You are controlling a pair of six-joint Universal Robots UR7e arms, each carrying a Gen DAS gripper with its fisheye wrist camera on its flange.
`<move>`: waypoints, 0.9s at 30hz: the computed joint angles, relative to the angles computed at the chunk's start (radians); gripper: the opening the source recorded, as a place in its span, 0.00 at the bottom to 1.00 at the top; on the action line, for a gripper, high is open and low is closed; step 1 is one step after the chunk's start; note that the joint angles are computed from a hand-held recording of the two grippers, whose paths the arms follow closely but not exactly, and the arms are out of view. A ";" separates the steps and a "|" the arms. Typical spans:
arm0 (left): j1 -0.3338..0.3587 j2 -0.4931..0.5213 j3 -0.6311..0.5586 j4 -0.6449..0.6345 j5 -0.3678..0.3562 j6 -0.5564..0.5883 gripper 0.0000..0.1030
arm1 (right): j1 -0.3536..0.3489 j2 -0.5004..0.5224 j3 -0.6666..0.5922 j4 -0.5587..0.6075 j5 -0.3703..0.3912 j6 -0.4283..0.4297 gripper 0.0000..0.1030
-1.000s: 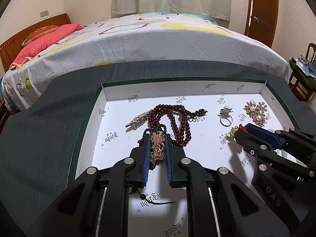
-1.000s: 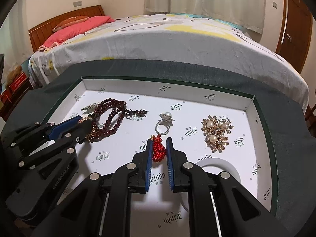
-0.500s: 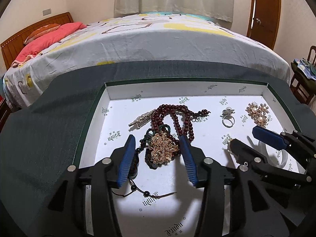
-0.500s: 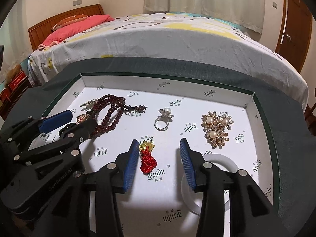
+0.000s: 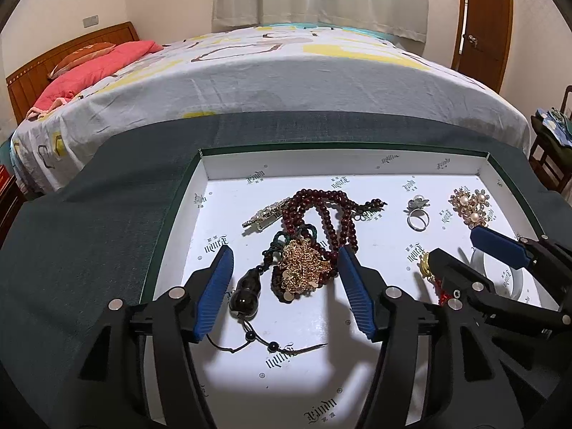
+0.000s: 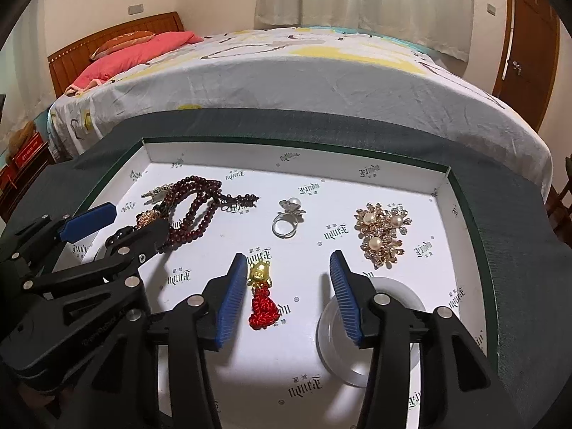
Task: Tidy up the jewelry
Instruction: 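Move both tools back toward the pearl necklace and remaining charm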
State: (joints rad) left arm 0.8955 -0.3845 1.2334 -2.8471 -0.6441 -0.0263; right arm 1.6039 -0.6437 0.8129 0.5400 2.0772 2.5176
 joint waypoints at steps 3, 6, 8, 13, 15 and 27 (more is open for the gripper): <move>-0.001 0.000 0.000 0.003 0.003 -0.003 0.60 | 0.001 -0.002 0.001 -0.004 0.001 -0.001 0.47; -0.001 -0.001 -0.001 0.012 0.006 -0.007 0.61 | 0.002 -0.005 0.007 -0.010 0.003 -0.001 0.48; -0.001 -0.001 -0.001 0.014 0.008 -0.010 0.62 | 0.002 -0.006 0.009 -0.013 0.004 -0.004 0.48; 0.000 -0.001 -0.003 0.016 0.015 -0.015 0.67 | 0.001 -0.013 0.015 -0.024 0.006 -0.003 0.53; 0.000 -0.001 -0.003 0.015 0.017 -0.017 0.69 | 0.000 -0.016 0.020 -0.029 0.008 -0.005 0.54; -0.006 -0.011 0.018 -0.015 0.033 -0.006 0.82 | 0.000 -0.061 0.083 -0.093 0.014 -0.011 0.71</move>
